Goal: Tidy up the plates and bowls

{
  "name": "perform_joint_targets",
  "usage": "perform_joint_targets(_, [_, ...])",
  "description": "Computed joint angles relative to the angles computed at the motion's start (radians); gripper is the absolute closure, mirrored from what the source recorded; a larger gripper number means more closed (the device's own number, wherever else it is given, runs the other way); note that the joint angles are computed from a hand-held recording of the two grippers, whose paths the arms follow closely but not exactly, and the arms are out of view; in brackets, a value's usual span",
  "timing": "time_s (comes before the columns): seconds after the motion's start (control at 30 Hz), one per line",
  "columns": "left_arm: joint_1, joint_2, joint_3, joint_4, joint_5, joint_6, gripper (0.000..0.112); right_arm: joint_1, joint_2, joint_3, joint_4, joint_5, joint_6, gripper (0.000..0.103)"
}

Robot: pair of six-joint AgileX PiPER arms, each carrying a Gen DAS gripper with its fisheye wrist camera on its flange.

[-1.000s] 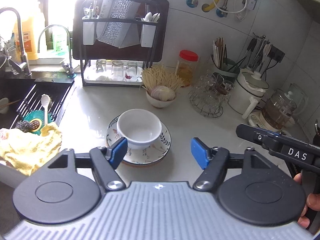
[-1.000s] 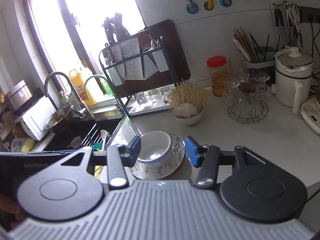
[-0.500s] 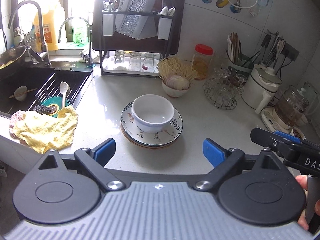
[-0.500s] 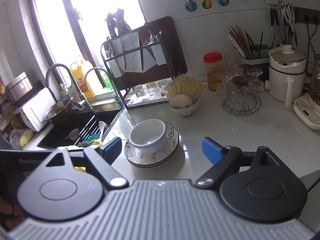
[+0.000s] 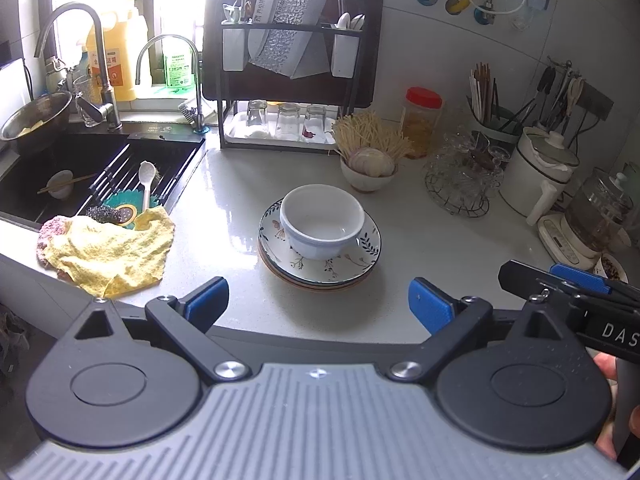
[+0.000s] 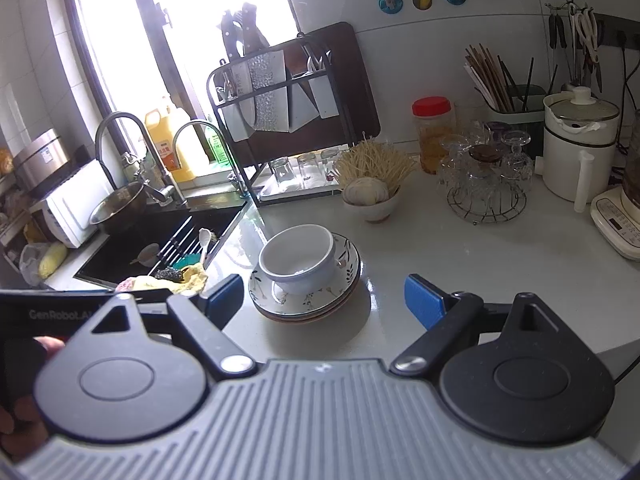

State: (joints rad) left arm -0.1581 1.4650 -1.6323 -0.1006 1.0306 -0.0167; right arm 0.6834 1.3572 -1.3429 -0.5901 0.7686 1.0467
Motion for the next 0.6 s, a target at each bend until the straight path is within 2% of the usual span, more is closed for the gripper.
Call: perform_joint_targets(0.6, [-0.025,-0.051,0.054,0.060,-0.021,-0.069,0.013,0.005,-0.031,0.024,0.017,0.009,-0.023,0.015])
